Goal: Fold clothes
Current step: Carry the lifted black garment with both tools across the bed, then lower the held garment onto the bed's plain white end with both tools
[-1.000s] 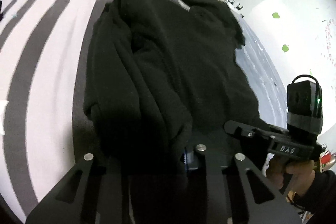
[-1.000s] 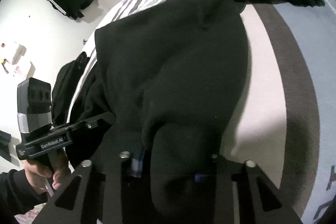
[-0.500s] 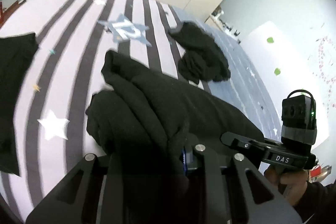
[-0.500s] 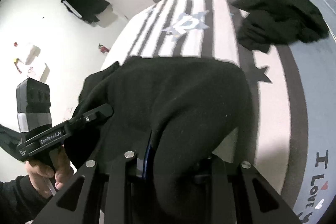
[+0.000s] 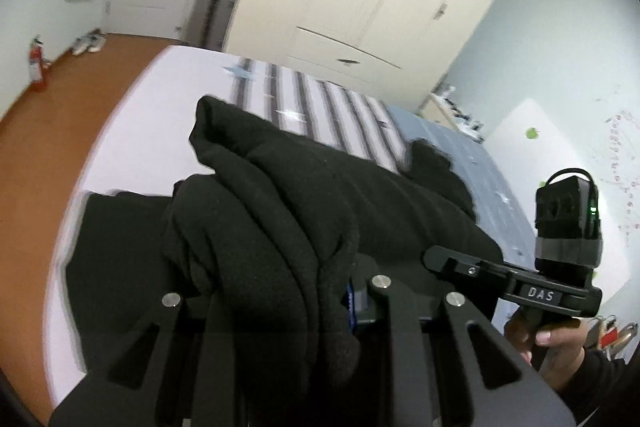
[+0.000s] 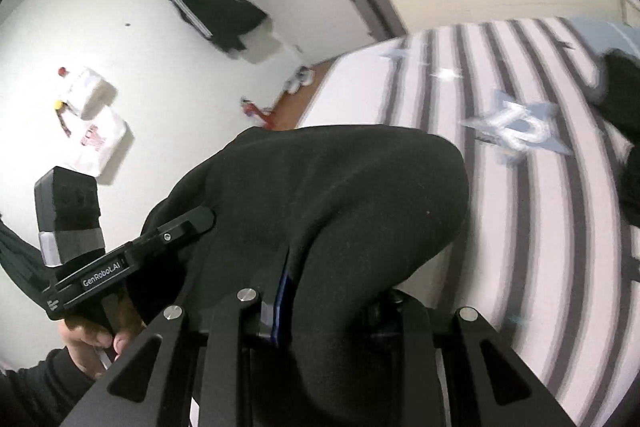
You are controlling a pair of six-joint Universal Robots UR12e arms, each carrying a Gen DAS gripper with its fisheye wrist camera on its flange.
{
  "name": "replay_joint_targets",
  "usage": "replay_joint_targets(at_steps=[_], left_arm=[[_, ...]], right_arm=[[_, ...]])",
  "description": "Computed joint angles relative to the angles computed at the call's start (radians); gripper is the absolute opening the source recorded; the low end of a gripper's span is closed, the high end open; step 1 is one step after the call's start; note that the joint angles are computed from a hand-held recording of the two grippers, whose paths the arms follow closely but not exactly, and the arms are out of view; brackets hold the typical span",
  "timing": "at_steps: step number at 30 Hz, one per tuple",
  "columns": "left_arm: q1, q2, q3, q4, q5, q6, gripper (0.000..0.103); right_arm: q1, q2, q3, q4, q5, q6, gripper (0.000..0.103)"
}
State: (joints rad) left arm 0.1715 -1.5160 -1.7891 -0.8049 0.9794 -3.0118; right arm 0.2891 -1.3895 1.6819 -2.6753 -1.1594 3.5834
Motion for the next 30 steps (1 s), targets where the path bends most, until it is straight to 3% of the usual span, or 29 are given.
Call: replay_joint_targets(at_steps=[3,6,8,9,11,12,15,17,20,22,25,30], left_arm=[[0.070,-0.034,-0.010,-0.034,0.026,0.034,0.021],[0.104,-0.110,-0.046,-0.088,0.110,0.074,0.027],[0.127,-0.155,-0.073,-0.136,0.132,0.080,0.038],[0.140,-0.153,-0.100,-0.103,0.112,0.083,0.045],[0.148,-0.133,-0.146,0.001,0.107,0.093,0.053],[0.149,-0.122,-0.164,0.051,0.113,0.098,0.057],[0.151,-0.099,-0.174,0.070,0.144,0.094,0.058],[0.153,-0.081,-0.175,0.074,0.169,0.081,0.061],[0.159,-0.051,-0.195,0.168,0.202,0.037,0.066],[0.157,-0.047,-0.199,0.248,0.233,-0.004,0.078],[0.157,-0.076,-0.161,0.244,0.190,-0.014,0.083],[0.091,-0.171,-0.068,0.224,0.216,0.050,0.083]], right_arm=[[0.072,0.104,-0.102,-0.008,-0.028,0.041,0.024],[0.132,0.216,-0.167,0.030,-0.068,0.084,0.030],[0.157,0.290,-0.206,0.136,-0.059,0.096,0.034],[0.163,0.306,-0.206,0.174,-0.043,0.101,0.034],[0.172,0.312,-0.169,0.145,-0.018,0.125,0.035],[0.172,0.300,-0.138,0.081,-0.024,0.123,0.039],[0.169,0.251,-0.071,0.030,-0.089,0.098,0.061],[0.151,0.222,-0.032,0.010,-0.097,0.111,0.061],[0.132,0.195,-0.008,0.002,-0.136,0.110,0.062],[0.127,0.196,-0.021,0.000,-0.160,0.099,0.062],[0.117,0.226,-0.068,-0.012,-0.165,0.100,0.063],[0.115,0.295,-0.168,0.028,-0.161,0.094,0.064]])
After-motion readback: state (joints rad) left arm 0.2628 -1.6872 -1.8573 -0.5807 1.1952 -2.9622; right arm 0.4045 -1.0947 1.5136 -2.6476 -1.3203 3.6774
